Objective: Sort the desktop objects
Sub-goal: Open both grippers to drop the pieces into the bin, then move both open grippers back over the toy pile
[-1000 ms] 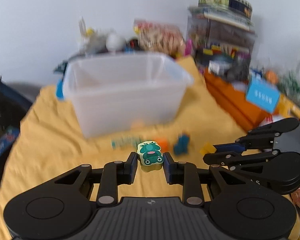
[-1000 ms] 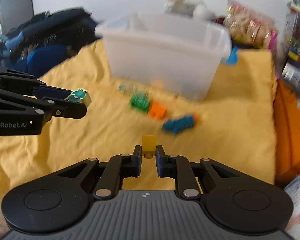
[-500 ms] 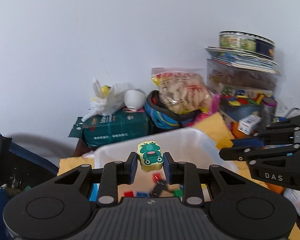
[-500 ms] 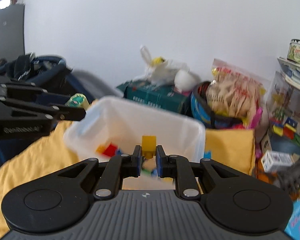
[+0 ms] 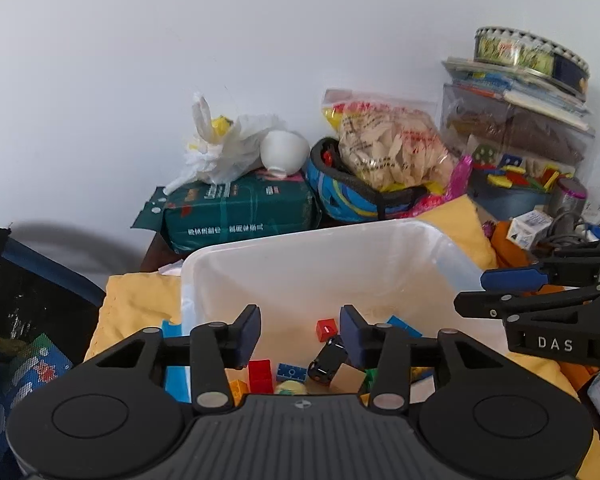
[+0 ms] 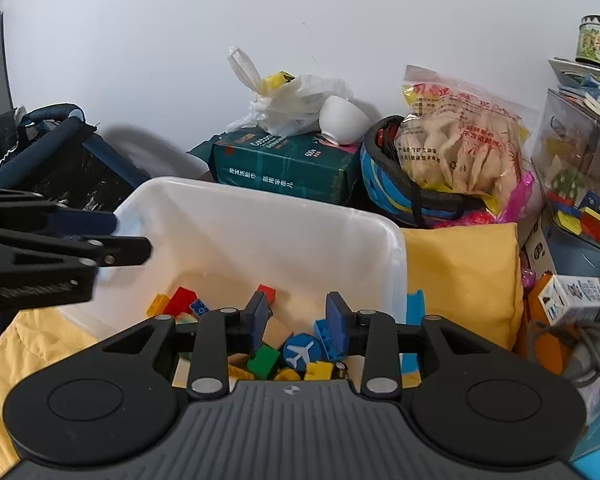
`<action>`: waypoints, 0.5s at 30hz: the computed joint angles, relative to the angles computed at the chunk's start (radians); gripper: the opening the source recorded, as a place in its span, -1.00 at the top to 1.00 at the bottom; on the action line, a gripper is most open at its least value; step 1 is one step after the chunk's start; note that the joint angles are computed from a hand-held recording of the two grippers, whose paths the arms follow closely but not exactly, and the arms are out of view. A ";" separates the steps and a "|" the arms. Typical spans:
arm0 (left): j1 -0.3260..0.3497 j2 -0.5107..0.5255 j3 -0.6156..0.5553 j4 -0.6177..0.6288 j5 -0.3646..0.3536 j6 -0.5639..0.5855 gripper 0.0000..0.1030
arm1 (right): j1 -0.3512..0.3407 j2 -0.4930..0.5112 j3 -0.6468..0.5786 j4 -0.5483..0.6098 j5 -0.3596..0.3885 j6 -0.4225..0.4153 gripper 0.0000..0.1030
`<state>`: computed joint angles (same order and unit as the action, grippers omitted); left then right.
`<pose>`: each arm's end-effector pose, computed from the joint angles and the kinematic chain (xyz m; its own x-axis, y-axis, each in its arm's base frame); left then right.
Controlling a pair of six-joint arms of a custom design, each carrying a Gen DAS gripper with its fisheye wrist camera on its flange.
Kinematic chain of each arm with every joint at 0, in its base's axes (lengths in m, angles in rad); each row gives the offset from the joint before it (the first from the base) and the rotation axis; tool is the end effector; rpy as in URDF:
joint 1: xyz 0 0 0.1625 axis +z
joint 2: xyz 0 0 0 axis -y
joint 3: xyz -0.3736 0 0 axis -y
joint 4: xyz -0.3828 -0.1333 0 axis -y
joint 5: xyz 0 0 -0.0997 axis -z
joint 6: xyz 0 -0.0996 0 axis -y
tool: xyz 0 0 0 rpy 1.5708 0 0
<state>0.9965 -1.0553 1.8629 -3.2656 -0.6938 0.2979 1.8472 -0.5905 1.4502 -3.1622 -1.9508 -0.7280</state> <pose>-0.1286 -0.5851 0.2480 -0.7221 0.0093 -0.6918 0.5806 0.5518 -0.5986 0.2827 -0.6434 0.0783 -0.5823 -0.4875 0.6506 -0.7910 0.5244 -0.3151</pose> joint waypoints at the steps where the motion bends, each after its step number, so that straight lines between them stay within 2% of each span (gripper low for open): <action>1: -0.007 -0.016 0.030 -0.017 -0.008 -0.005 0.05 | -0.004 -0.019 0.032 -0.020 0.011 -0.013 0.29; 3: -0.014 -0.035 0.074 -0.048 -0.016 -0.006 0.05 | -0.010 -0.047 0.082 -0.052 0.028 -0.039 0.29; 5: -0.029 -0.064 0.137 -0.083 -0.025 -0.013 0.02 | -0.018 -0.075 0.148 -0.117 0.055 -0.116 0.29; 6: -0.037 -0.074 0.167 -0.107 -0.029 -0.022 -0.04 | -0.020 -0.080 0.167 -0.138 0.066 -0.153 0.30; 7: -0.043 -0.088 0.198 -0.113 -0.039 -0.042 -0.21 | -0.024 -0.093 0.200 -0.165 0.072 -0.193 0.31; 9: -0.044 -0.106 0.243 -0.095 -0.065 -0.075 -0.27 | -0.032 -0.109 0.239 -0.178 0.065 -0.224 0.31; 11: -0.033 -0.103 0.261 -0.040 -0.090 -0.068 -0.27 | -0.049 -0.126 0.272 -0.155 0.055 -0.197 0.31; 15: -0.003 -0.065 0.248 0.106 -0.102 -0.015 -0.26 | -0.091 -0.143 0.320 -0.106 0.018 -0.082 0.30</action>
<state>0.9936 -1.1203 2.1108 -3.1592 -0.7960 0.2829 1.7565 -0.7336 1.7704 -3.2686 -1.9328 -0.8102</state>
